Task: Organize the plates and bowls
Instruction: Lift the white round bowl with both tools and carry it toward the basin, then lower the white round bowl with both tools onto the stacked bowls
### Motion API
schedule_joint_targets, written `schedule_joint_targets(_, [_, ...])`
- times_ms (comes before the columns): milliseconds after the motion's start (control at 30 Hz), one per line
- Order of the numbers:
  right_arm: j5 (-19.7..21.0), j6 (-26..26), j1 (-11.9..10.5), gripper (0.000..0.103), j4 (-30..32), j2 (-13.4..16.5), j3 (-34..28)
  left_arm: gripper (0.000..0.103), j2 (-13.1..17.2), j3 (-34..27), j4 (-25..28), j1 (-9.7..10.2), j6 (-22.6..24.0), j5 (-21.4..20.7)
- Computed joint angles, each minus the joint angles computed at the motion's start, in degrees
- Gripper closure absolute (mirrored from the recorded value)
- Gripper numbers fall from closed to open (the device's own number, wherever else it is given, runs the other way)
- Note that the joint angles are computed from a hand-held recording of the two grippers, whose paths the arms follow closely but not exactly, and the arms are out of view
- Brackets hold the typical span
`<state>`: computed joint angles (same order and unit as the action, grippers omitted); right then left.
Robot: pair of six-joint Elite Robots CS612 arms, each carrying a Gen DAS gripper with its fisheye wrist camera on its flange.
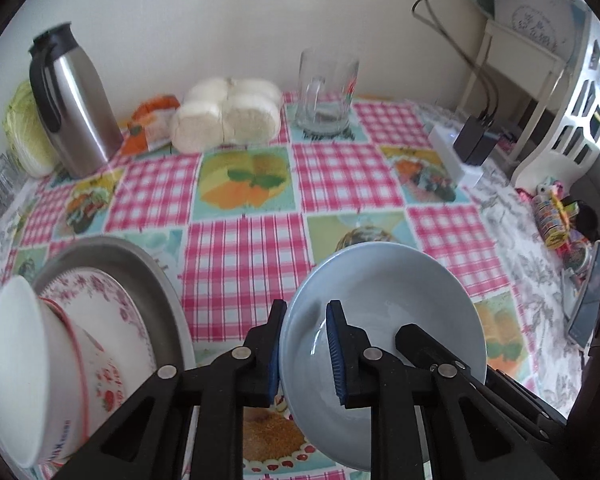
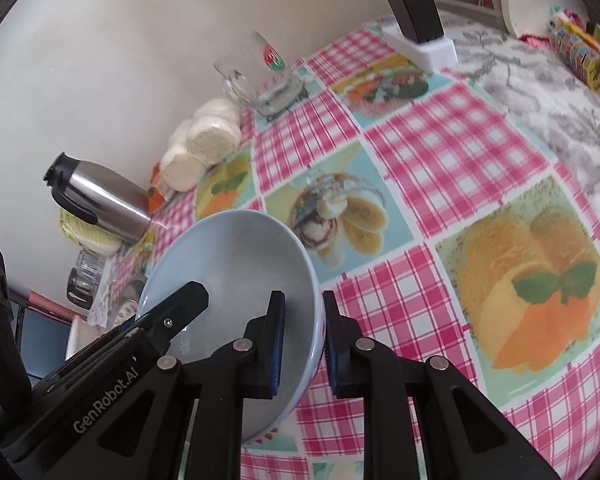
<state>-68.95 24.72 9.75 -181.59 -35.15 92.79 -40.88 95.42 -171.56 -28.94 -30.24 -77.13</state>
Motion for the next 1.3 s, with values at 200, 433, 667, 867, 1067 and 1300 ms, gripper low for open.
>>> schedule_joint_targets(200, [-1.11, 1.05, 0.24, 0.084, -4.27, -2.68, 2.0, 0.08, -2.62, 2.17, -4.22, -0.49, 1.46, 1.59])
schedule_joint_targets(433, [-1.85, 2.4, 0.77, 0.084, -8.22, -4.52, 3.48, 0.08, -4.89, 4.55, -7.58, -0.47, 1.13, 2.22])
schedule_joint_targets(667, [-2.47, 2.55, 1.73, 0.084, -9.37, -5.39, 3.76, 0.08, -6.5, 6.86, -9.72, -0.08, 0.2, 2.38])
schedule_joint_targets(867, [-2.74, 1.86, 2.82, 0.084, -8.84, -5.5, 3.1, 0.08, -7.53, 8.46, -10.87, 0.87, -0.97, 1.97])
schedule_joint_targets(1067, [-2.61, 1.04, 4.26, 0.084, -8.05, -5.5, 2.19, 0.08, -8.61, 10.47, -12.52, 2.32, -2.83, 1.18])
schedule_joint_targets(1300, [-2.62, -0.26, 6.29, 0.084, -7.52, -5.4, 0.95, 0.08, -10.0, 13.24, -15.01, 3.99, -4.56, 1.36])
